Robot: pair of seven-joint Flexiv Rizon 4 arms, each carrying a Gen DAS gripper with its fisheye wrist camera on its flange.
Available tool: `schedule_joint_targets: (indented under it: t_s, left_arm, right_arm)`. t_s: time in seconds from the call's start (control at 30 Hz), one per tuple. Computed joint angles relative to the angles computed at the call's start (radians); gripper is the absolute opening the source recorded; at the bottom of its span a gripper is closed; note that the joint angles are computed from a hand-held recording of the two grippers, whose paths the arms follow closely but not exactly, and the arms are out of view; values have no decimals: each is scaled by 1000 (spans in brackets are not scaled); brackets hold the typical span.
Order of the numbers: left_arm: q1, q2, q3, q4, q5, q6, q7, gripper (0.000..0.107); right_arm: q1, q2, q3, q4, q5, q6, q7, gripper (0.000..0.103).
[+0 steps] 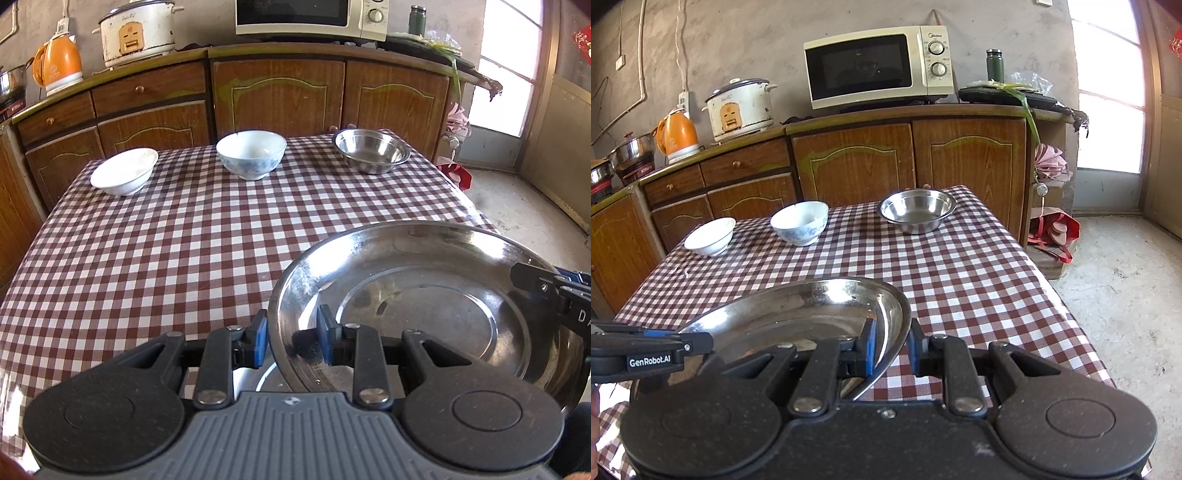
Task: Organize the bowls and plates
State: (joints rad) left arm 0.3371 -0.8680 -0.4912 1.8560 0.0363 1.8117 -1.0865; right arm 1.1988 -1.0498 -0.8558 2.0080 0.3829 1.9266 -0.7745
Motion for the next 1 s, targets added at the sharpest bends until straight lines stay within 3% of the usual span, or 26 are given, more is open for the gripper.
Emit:
schedule_joint_targets:
  t_s: [1.0]
  left_arm:
    - [-50, -26, 96, -32, -57, -34, 29, 29]
  right_arm:
    - [-71, 0, 105, -65, -105, -56, 13, 24]
